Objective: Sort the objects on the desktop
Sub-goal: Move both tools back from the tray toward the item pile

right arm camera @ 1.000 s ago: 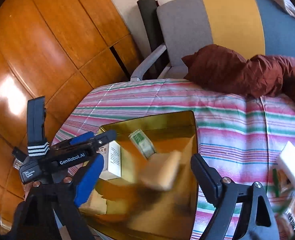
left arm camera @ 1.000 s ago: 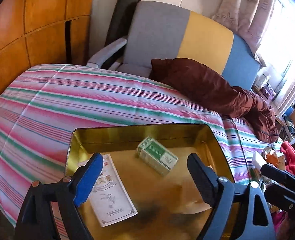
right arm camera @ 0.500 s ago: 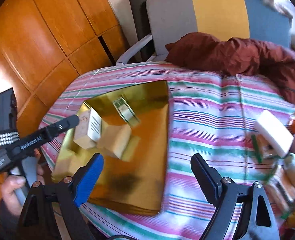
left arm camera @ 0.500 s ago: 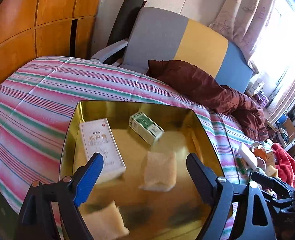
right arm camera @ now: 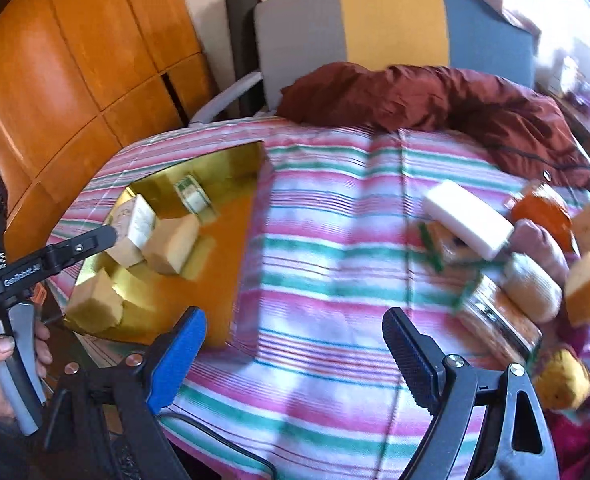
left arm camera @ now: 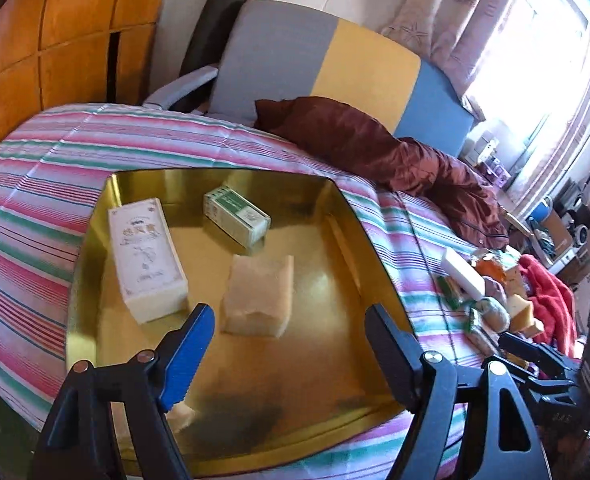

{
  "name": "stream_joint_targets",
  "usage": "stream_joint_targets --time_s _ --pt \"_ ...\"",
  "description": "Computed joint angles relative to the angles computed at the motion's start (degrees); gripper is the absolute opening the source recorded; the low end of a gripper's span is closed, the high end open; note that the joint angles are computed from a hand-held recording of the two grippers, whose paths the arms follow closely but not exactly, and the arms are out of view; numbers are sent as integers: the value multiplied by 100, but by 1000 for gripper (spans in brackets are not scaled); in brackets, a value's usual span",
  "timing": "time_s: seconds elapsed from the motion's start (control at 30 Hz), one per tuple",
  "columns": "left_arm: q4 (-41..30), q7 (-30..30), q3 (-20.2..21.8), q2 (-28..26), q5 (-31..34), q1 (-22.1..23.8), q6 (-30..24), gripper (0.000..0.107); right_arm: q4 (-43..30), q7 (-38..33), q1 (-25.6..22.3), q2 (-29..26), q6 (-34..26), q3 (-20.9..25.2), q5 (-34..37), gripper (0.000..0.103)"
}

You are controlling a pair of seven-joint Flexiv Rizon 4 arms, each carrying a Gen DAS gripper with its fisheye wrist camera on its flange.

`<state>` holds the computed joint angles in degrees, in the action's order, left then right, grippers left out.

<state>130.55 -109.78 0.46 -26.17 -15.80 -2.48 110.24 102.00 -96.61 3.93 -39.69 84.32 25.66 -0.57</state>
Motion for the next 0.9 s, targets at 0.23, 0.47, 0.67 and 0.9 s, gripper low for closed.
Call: stream_joint_targets --time_s 0.23,0.47,0.67,0.9 --pt "-272 412 445 -32 -220 -618 -306 78 12 211 -391 253 -519 -166 295 90" --pt "-416 572 118 -55 -56 -353 -458 78 -45 36 -415 631 -1182 -875 279 90" --pt "-641 735 -267 -101 197 -84 -621 78 -166 -322 -228 713 -1876 -1724 -465 73" --pt "-1157 1093 -268 -267 291 -277 -1013 78 -1081 -1111 -199 120 -3357 -2205 -1204 59"
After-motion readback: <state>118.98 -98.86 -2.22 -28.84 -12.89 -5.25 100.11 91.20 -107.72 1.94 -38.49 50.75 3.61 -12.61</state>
